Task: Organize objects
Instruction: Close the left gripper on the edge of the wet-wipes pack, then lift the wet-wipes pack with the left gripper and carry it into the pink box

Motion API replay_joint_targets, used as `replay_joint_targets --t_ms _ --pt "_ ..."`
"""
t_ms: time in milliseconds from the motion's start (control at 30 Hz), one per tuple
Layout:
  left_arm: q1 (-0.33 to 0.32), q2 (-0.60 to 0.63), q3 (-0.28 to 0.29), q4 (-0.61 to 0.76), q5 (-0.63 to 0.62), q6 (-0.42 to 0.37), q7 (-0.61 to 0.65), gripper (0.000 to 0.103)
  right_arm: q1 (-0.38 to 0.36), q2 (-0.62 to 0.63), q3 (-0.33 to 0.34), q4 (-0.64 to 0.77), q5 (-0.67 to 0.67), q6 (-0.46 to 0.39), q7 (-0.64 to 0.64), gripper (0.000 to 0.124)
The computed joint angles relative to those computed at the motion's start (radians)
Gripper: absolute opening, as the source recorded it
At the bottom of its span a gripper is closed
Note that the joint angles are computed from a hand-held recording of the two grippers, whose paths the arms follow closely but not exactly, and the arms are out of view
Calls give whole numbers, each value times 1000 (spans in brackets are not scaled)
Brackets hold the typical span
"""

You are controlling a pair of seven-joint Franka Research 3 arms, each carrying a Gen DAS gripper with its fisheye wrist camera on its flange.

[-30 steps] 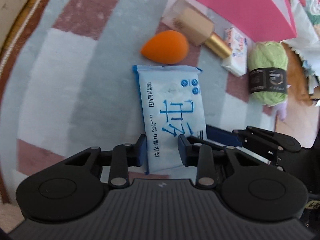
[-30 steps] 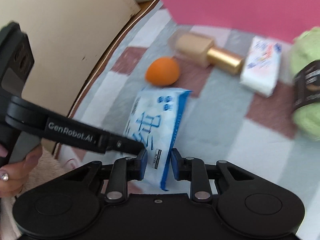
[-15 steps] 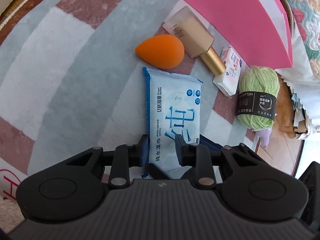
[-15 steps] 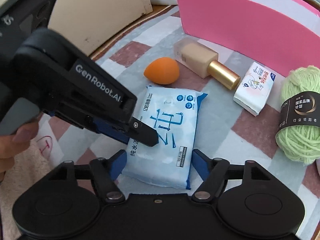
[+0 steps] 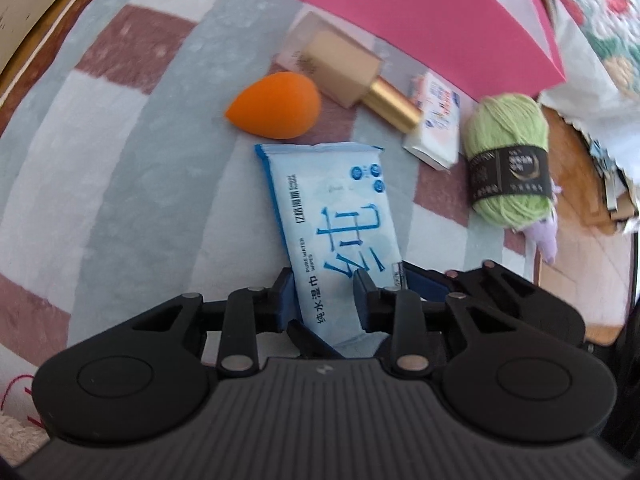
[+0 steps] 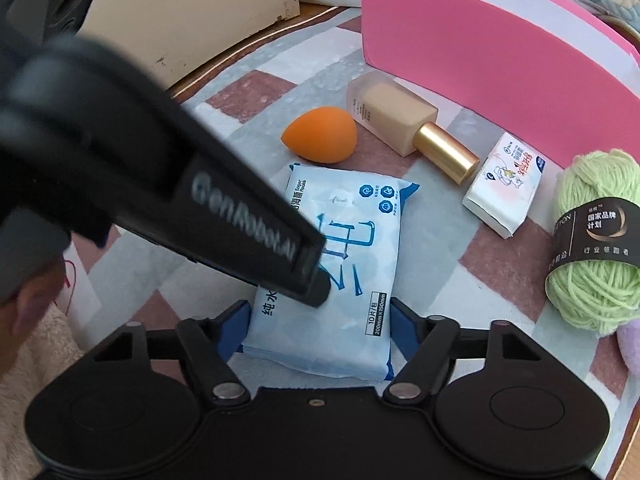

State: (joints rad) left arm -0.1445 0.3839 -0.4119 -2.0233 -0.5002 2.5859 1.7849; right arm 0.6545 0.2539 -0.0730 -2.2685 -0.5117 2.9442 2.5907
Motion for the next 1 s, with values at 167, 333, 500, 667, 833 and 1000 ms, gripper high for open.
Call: replay_joint_targets --t_ms 167,333,500,667,833,1000 --pt "26 -42 -30 -29 -69 -19 97 29 -166 -65 169 -70 354 29 -270 73" --pt "17 -124 -25 -72 -168 -46 201 29 -191 -178 231 -135 607 -16 -420 73" --pt "-15 -201 15 -89 -250 -107 263 29 -184 -273 229 -156 592 -84 -408 73" --pt "-67 -258 71 -75 -237 -152 250 29 -207 -349 251 -157 533 -136 -363 73" --pt "-98 -290 107 -38 -181 -198 187 29 -222 -403 261 -144 555 -178 -363 73" --pt "-112 -310 122 -3 -149 -209 179 29 -254 -438 283 -129 502 -182 -333 74"
